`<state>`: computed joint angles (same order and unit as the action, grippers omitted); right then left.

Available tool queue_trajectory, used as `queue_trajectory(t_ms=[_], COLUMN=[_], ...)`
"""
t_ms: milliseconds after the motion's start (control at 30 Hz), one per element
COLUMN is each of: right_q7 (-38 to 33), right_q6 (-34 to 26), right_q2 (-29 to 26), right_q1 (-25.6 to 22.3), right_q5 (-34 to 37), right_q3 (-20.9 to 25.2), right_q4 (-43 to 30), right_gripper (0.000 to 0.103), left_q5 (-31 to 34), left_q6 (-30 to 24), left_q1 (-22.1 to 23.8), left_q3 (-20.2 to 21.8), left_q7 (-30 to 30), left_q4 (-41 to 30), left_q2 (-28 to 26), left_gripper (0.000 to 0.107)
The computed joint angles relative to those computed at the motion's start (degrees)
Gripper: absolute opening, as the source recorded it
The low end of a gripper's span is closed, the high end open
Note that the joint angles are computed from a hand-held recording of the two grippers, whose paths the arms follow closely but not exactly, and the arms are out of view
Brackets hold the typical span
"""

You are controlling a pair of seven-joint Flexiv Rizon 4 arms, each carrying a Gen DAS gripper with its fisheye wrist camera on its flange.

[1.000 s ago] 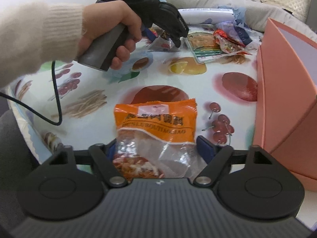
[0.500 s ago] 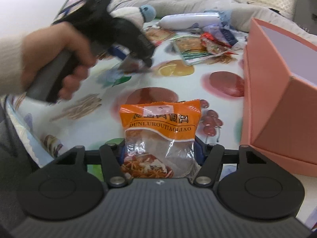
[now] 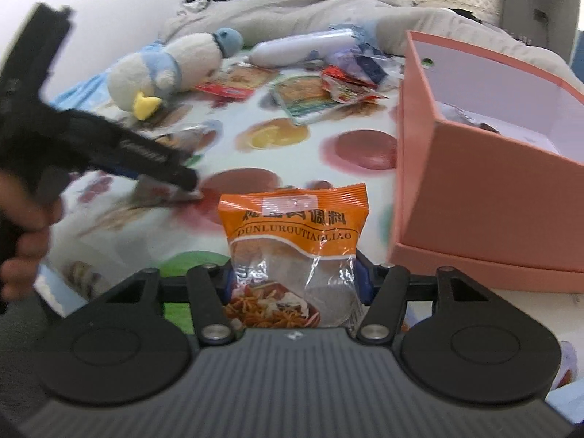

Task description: Organize snacks

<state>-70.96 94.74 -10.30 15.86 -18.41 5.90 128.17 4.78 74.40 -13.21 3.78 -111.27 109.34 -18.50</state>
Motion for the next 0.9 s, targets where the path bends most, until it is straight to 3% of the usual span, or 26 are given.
queue_trajectory(t_ms=[267,367,500,733,833,900], right_q7=[-2.4,-6.2,-10.1,-14.0,-17.9,-17.6], right_q6=[-2.5,-4.0,-5.2,-6.5,-8.1,-7.7], right_q2=[1.6,2.3,3.7,6.4,7.2,7.7], right_q1=[-3.5,-6.1,-6.3,-4.5,-4.3,-3.6], right_q5=[4.9,10.4,15.4,21.4,27.2,26.9], right_q3=[4.1,8.0,9.3,8.4,8.7,7.6], right_q4=[-0.5,-1.9,-3.2,-4.9,-6.8,-6.8], right_gripper=[0.060,0.060,0.060,0.060,0.060,0.060], left_q5=[-4.5,-6.6,-7.2,-7.9,-8.1,-8.6], left_q6=[0.3,0.3,0.3,0.2,0.2,0.6], left_q1=[0.0,0.3,0.0,0.4,0.4,0.5], left_q3=[-3.6,-4.6,-4.7,-5.0,-5.1,-5.4], left_q7=[2.9,4.1,4.8,5.4,5.6,5.9], left_q4=[2.5,3.4,3.6,3.0,2.4,2.0], left_q2=[2.1,3.4,5.0,7.1,7.8,8.2], left_gripper=[0.056,0.056,0.056,0.055,0.055,0.055])
